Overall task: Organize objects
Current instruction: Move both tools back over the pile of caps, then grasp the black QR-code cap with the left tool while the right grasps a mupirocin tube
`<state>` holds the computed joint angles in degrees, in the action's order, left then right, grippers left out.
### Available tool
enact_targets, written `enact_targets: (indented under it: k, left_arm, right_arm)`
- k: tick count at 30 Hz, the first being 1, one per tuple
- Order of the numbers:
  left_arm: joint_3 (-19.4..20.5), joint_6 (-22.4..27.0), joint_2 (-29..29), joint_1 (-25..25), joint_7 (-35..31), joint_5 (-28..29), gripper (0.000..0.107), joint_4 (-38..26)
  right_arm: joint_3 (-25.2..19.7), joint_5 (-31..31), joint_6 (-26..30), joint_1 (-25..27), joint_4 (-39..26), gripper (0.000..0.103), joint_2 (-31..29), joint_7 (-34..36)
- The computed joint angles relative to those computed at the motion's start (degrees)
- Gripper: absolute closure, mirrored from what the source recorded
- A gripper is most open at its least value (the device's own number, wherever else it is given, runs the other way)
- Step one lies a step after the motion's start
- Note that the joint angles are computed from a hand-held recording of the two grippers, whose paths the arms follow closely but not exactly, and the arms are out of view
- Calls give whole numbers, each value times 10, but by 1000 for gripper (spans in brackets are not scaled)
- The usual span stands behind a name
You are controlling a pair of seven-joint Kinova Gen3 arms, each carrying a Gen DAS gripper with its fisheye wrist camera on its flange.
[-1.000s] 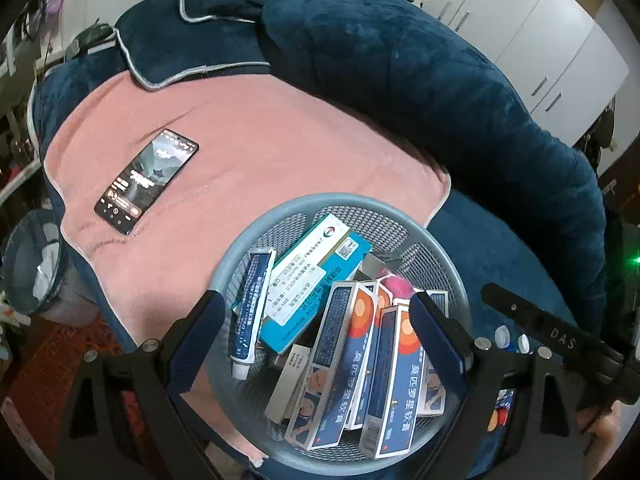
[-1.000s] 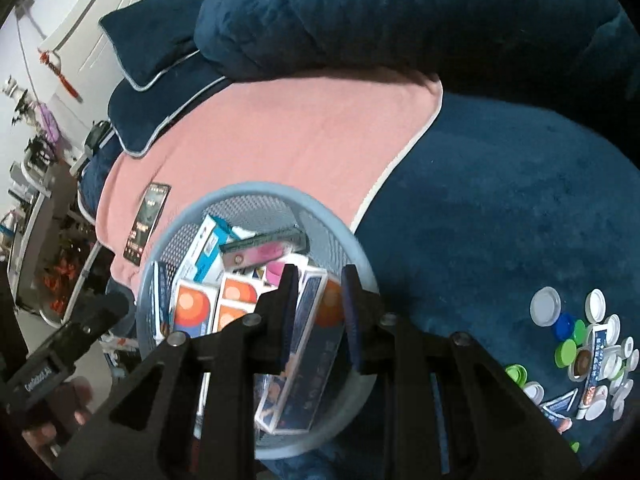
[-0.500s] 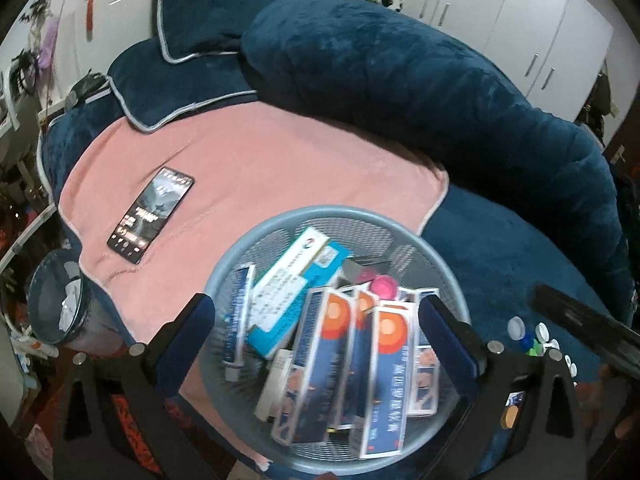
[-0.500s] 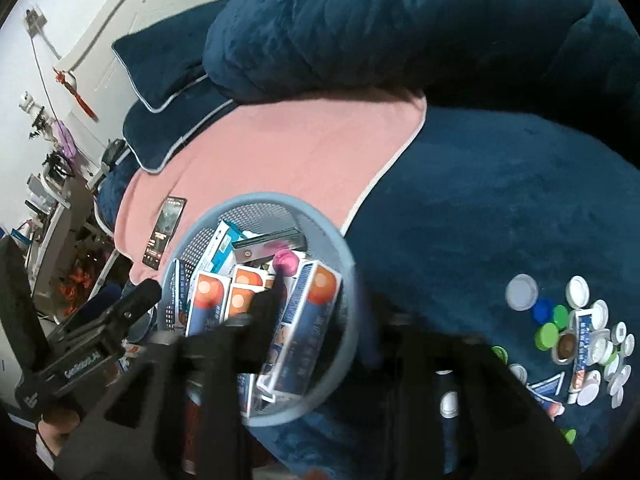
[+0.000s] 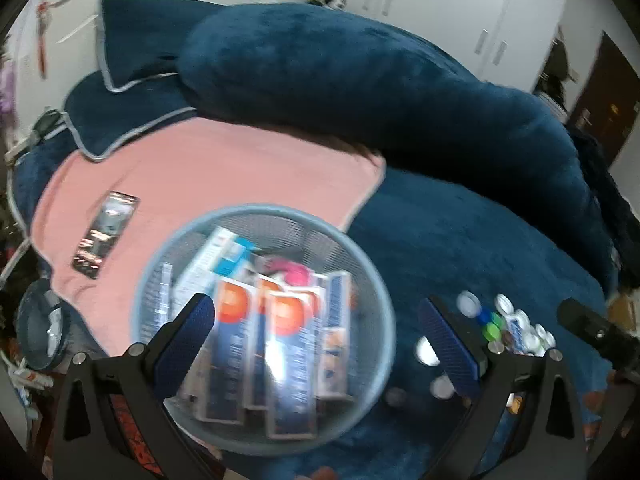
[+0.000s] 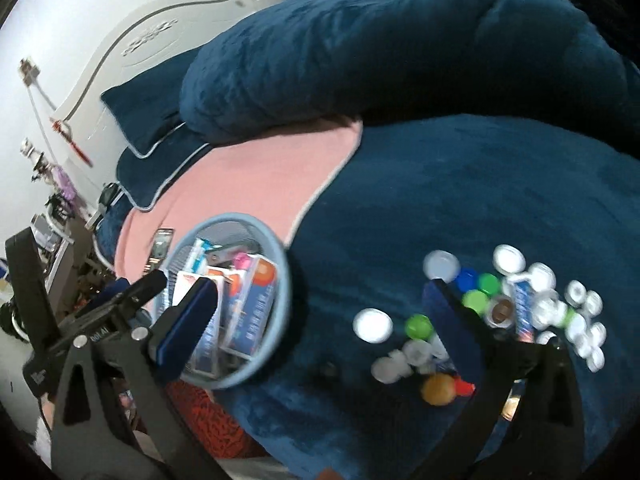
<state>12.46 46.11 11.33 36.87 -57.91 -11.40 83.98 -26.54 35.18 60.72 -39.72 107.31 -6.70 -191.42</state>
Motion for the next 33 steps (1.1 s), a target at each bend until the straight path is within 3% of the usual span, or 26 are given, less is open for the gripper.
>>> enact_targets:
  k: [7, 13, 18, 25, 27, 31, 33]
  left_arm:
    - [21, 45, 25, 38, -44, 5, 5, -45]
    - [14, 84, 50, 112, -22, -46, 5, -66]
    - [20, 3, 53, 129, 45, -9, 5, 43]
    - [0, -25, 123, 152, 123, -18, 5, 96]
    - [-21, -48, 117, 180, 152, -50, 5, 112]
    - [-42, -42, 123, 225, 208, -108, 4, 114]
    - [-34, -43, 122, 218, 215, -111, 4, 117]
  right_arm:
    - [-9, -57, 42, 21, 45, 0, -55, -20]
    - [-30, -111, 46, 66, 101, 0, -130, -44]
    - [-16, -167, 25, 92, 131, 0, -162, -26]
    - [-12, -232, 30, 119, 143, 0, -167, 34]
    - [-7, -245, 23, 130, 152, 0, -177, 49]
    - [-7, -262, 15, 154, 164, 0, -194, 75]
    - [-4, -272, 8, 164, 170, 0, -197, 92]
